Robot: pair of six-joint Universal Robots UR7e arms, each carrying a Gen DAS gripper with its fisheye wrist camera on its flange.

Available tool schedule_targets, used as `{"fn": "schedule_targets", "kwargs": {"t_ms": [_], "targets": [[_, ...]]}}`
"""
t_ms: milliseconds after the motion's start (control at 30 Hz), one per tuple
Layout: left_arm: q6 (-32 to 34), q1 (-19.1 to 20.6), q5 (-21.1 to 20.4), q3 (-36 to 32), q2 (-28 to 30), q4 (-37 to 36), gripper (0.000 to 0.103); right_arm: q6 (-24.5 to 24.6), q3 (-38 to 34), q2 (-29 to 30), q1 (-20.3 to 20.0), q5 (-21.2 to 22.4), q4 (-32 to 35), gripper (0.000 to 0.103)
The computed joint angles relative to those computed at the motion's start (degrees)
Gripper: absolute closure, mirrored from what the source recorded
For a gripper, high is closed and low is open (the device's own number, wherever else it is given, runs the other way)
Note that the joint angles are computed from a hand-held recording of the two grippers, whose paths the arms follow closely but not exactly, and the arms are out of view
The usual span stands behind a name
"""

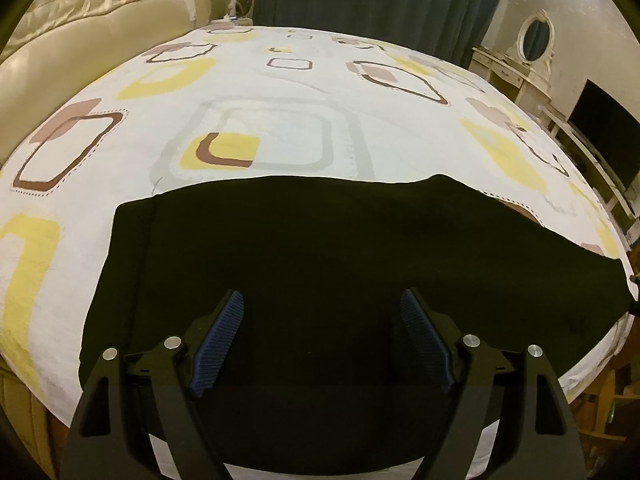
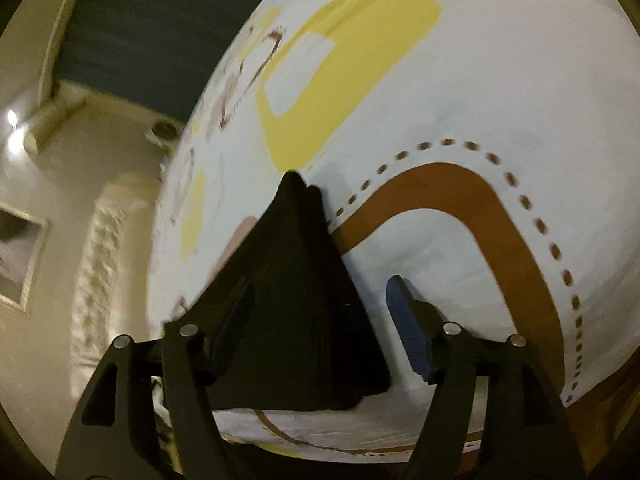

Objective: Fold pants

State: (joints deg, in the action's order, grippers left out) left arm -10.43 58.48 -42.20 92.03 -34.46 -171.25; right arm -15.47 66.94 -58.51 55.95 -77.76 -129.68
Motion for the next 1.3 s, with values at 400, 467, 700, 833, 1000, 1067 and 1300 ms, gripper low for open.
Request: {"fn": "schedule_targets", "kwargs": {"t_ms": [400, 467, 700, 833, 1000, 1067, 1300], "targets": [[-1.0, 0.7, 1.9, 0.4, -0.4, 1.5, 0.023, -2.6, 1.0, -0.1, 4.5, -12.6, 0.9, 0.083], [-1.5, 0.8, 2.0, 0.5, -0.6, 1.7, 0.023, -2.7, 2.8, -1.0, 5.1, -13.4, -1.4, 0.084], [-3.8, 1.0, 1.6, 0.5, -1.4, 3.6, 0.023, -0.7, 7.5, -4.3, 7.3, -12.6, -7.7, 0.085], [-1.2, 0.7, 2.0, 0.7, -1.1, 2.7, 0.023, -0.8, 9.8, -6.4, 9.7, -11.1, -9.1, 0.085], [-1.5, 0.6, 1.8, 0.7, -1.3, 2.8, 0.023, -1.3, 10.9, -7.5, 14.6, -13.3, -9.7, 0.085], [-2.0, 0.6, 1.4, 0.7, -1.5, 2.8, 0.023, -1.4, 11.1, -7.8, 16.2, -13.3, -9.5, 0.085], [-0.7, 0.1, 2.2, 0.6, -1.5, 1.2, 0.023, -2.5, 12.4, -6.6, 22.8, -15.7, -10.6, 0.085]]}}
